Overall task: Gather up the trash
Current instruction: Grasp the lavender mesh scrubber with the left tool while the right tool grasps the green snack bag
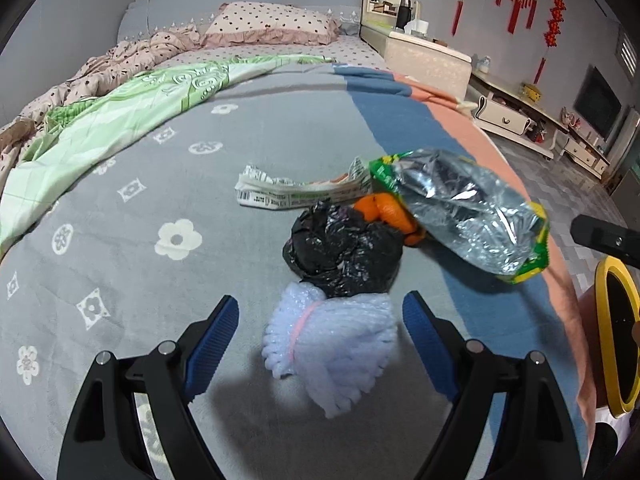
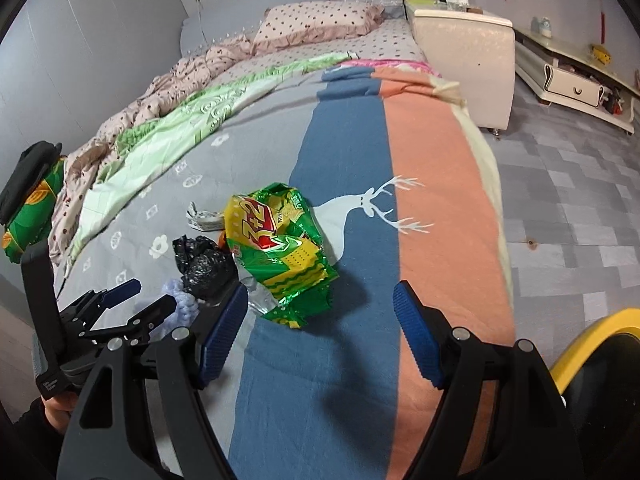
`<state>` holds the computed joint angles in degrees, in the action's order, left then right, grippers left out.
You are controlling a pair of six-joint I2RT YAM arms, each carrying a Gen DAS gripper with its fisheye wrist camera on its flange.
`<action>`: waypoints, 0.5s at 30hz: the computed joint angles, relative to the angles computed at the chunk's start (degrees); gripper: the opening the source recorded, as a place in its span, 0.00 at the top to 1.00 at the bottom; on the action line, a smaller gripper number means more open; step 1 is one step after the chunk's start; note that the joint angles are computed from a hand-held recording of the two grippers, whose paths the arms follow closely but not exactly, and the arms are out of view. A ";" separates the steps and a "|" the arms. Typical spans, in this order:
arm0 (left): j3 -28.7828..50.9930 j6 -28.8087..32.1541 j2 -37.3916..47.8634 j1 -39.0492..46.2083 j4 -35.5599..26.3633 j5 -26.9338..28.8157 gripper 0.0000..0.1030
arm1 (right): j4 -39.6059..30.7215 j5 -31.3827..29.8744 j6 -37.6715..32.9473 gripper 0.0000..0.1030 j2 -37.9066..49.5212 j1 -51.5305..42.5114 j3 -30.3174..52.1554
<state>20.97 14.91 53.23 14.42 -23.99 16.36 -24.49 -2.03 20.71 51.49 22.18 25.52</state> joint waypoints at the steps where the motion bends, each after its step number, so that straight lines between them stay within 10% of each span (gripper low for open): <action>1: -0.16 -0.05 1.50 -0.26 1.38 0.00 0.22 | 0.92 -0.28 -0.11 0.30 0.89 -0.19 -0.29; 8: -1.32 -0.26 7.60 0.16 7.44 1.56 0.24 | 9.81 0.55 0.23 0.32 13.27 1.79 0.39; 15: -1.88 1.88 8.98 1.86 8.89 3.88 0.45 | 14.08 3.76 1.09 0.67 23.79 4.05 3.47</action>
<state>19.09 16.80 62.21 16.28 -15.10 20.24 -10.41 1.73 21.80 75.29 26.23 28.99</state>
